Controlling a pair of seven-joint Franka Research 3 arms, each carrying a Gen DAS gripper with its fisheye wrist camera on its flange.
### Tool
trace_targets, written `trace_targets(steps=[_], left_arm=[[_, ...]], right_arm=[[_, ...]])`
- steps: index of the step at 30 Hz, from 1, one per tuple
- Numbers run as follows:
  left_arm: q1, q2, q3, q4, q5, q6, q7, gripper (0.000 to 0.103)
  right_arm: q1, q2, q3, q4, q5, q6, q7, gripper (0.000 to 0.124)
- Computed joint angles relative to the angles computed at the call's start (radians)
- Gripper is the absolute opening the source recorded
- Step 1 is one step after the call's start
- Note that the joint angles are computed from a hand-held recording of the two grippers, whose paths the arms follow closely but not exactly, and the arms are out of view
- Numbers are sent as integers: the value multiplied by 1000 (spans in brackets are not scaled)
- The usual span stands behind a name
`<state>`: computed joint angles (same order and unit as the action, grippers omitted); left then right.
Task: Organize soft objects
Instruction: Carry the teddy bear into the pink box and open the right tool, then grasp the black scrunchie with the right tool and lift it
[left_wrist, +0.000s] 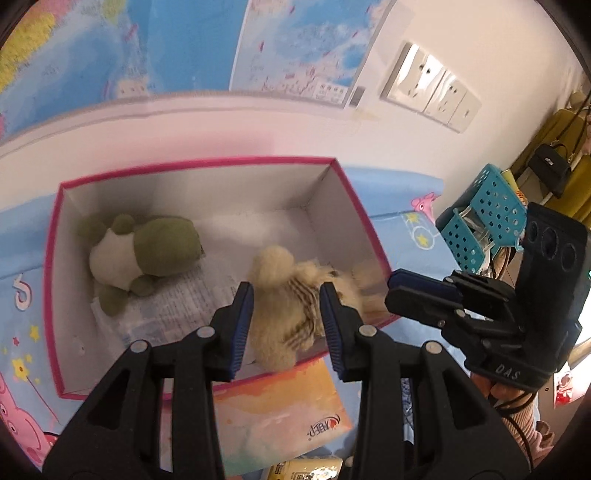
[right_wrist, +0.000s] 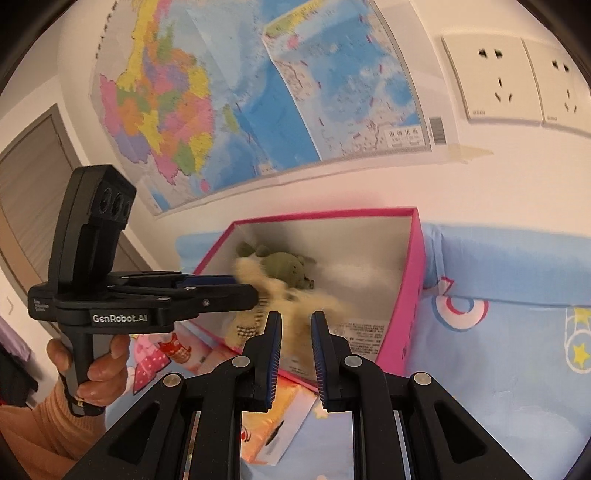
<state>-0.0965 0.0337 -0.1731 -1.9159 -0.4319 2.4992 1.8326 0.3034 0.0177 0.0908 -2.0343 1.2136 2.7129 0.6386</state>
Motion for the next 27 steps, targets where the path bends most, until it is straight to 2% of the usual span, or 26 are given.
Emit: trace_targets(steps=[6,9,12,13,15,18,23,27], left_arm=[[-1,6,-5,0,27,-5,-17,39],[-6,-33,-5,-46,45,32,-7,39],[-23,-103,7,-127,-3,92,78,41],[-35,-137,15,-165,-35,115,123,42],[-66,-190,44,-218,-113,130,220,51],[-120,-270,86,-303,-196,148,342,53],[-172,-343,124,-393,-211,135,384,53],[-194,-387,137,-458,-195,125,374,53]], right_arm=[[13,-19,7,-27,-32,53,13,18],[22,-53,5,-62,-26,69,2,19],[33,-106,-8,-112,24,61,-52,26],[36,-121,-15,-125,37,50,-66,31],[44,-173,-34,-174,81,1,-117,39],[54,-236,-49,-242,72,-57,-139,51],[73,-300,-46,-354,-43,-127,-56,59],[89,-303,-25,-403,-164,-138,43,65]])
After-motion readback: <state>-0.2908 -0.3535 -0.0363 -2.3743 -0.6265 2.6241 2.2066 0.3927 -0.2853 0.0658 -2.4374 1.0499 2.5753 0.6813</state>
